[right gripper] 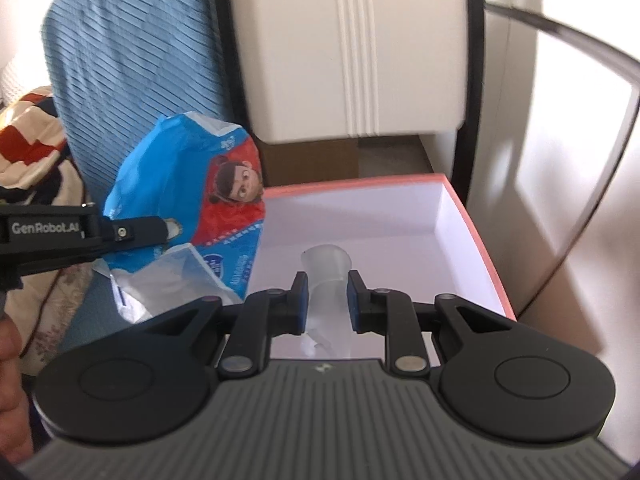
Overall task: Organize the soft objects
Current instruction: 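Carry both bags over the pink box and open both grippers, then withdraw both open grippers from the pink box toward the chair seat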
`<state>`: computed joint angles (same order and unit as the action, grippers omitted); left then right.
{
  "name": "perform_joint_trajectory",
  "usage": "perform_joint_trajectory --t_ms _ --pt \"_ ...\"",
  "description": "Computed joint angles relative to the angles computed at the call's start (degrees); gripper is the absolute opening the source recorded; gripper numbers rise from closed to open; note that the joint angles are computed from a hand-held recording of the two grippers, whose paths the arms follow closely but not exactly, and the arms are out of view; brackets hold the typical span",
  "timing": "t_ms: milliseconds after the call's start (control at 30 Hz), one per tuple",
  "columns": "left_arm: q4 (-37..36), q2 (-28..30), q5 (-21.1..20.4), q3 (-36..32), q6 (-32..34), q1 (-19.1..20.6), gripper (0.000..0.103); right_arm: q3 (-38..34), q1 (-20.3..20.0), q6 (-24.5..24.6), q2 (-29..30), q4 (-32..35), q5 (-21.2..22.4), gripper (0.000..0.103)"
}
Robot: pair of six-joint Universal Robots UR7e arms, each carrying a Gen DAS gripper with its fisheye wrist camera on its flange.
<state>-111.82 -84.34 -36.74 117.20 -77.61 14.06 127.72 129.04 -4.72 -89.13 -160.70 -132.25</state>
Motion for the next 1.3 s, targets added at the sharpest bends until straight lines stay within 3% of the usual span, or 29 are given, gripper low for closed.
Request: perform_joint_trajectory --t_ms 300,567,633,733,1033,1300 --pt "-3.02 3.06 -5.39 0.98 0.44 3.51 0.019 3.06 -5.90 1.33 -2.09 4.20 0.96 0.024" --pt "-2.92 4.91 -7.25 1.02 -0.17 4.45 0.020 4.17 -8.28 2.43 -2.39 4.68 1.25 0.027" --pt "-2.05 5.34 -6.82 0.45 -0.63 4.15 0.046 4.10 -8.16 2.65 -2.04 4.35 0.93 0.035" --pt "-0.24 5.88 -6.09 -0.84 0.07 3.54 0.052 3.96 -8.12 3.95 -2.57 5.30 1.02 0.038" --pt "4.82 3.32 -2.86 -1.88 -2.83 -0.34 0.052 2.97 -3.65 4.59 -3.35 4.20 -0.48 0.039" --pt "17.07 -0.22 1.29 -4.10 -8.08 -5.62 0.052 2.40 2.61 6.39 -4.26 3.10 -0.60 0.039"
